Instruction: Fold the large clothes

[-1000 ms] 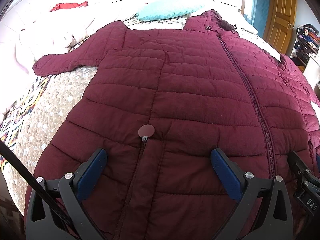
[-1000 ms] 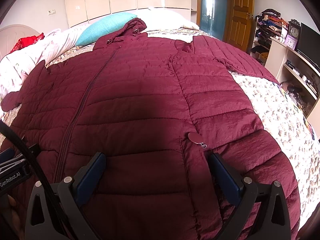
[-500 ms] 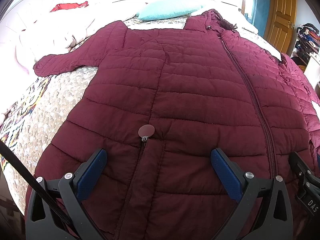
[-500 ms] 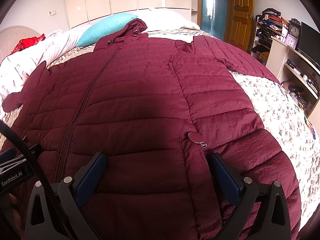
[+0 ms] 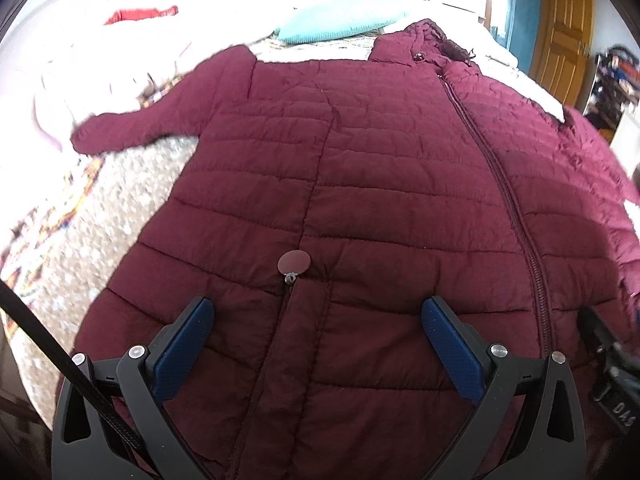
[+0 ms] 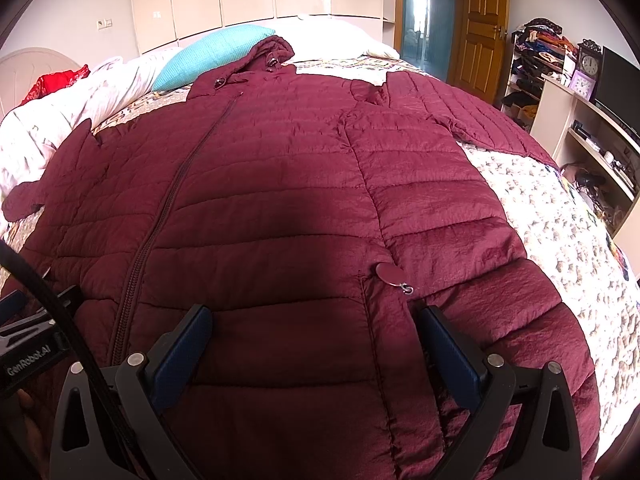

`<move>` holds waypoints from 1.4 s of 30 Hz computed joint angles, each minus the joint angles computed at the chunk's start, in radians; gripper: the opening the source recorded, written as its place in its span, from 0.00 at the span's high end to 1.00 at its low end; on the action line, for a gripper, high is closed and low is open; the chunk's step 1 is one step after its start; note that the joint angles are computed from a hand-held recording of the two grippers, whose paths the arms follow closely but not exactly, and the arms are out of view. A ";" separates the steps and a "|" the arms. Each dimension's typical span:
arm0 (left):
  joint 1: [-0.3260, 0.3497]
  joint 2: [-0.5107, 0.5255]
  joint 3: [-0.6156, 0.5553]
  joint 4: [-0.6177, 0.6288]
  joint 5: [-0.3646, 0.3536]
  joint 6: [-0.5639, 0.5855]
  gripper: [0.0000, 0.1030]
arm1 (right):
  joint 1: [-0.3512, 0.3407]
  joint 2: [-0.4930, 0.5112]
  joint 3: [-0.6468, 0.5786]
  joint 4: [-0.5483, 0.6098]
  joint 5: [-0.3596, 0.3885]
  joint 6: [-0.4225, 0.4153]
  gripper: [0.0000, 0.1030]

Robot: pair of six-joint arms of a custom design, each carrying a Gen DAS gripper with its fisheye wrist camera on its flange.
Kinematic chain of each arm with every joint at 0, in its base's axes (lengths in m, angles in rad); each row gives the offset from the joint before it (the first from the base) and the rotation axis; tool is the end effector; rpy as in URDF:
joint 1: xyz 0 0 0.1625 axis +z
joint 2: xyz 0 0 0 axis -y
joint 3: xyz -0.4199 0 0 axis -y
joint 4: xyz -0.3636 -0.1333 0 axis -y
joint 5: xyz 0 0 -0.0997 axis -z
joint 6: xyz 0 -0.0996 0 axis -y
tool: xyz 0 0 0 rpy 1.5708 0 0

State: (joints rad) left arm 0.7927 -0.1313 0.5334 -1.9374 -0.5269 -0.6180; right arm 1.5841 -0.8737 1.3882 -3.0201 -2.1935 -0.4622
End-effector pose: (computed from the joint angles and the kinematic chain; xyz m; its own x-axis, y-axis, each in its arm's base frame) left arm -0.4395 -0.7585 0.0216 -0.6808 -0.1069 -0.7246 0.3767 0.7973 -0.4716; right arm 0.0847 -0.7093 0.3377 -0.7291 0.1454 0.6688 -0.3720 0.7360 -0.5656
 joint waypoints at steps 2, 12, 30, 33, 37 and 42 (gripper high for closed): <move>-0.003 -0.001 -0.015 0.035 -0.007 -0.020 0.01 | 0.000 -0.003 0.003 0.001 0.002 0.000 0.00; -0.096 -0.161 0.214 -0.060 0.005 -0.041 0.04 | 0.004 -0.006 -0.005 0.039 -0.012 -0.003 0.00; -0.280 -0.248 0.245 -0.421 0.301 0.454 0.04 | -0.021 -0.185 -0.156 0.549 0.228 0.202 0.40; -0.282 -0.226 0.205 -0.471 0.339 0.540 0.04 | -0.002 -0.163 -0.307 0.587 0.208 0.184 0.40; -0.264 -0.263 0.241 -0.350 0.312 0.394 0.03 | 0.008 -0.081 -0.593 0.641 0.190 0.169 0.35; -0.226 -0.279 0.266 -0.177 0.282 0.219 0.03 | -0.084 0.051 -0.926 0.841 0.219 0.269 0.25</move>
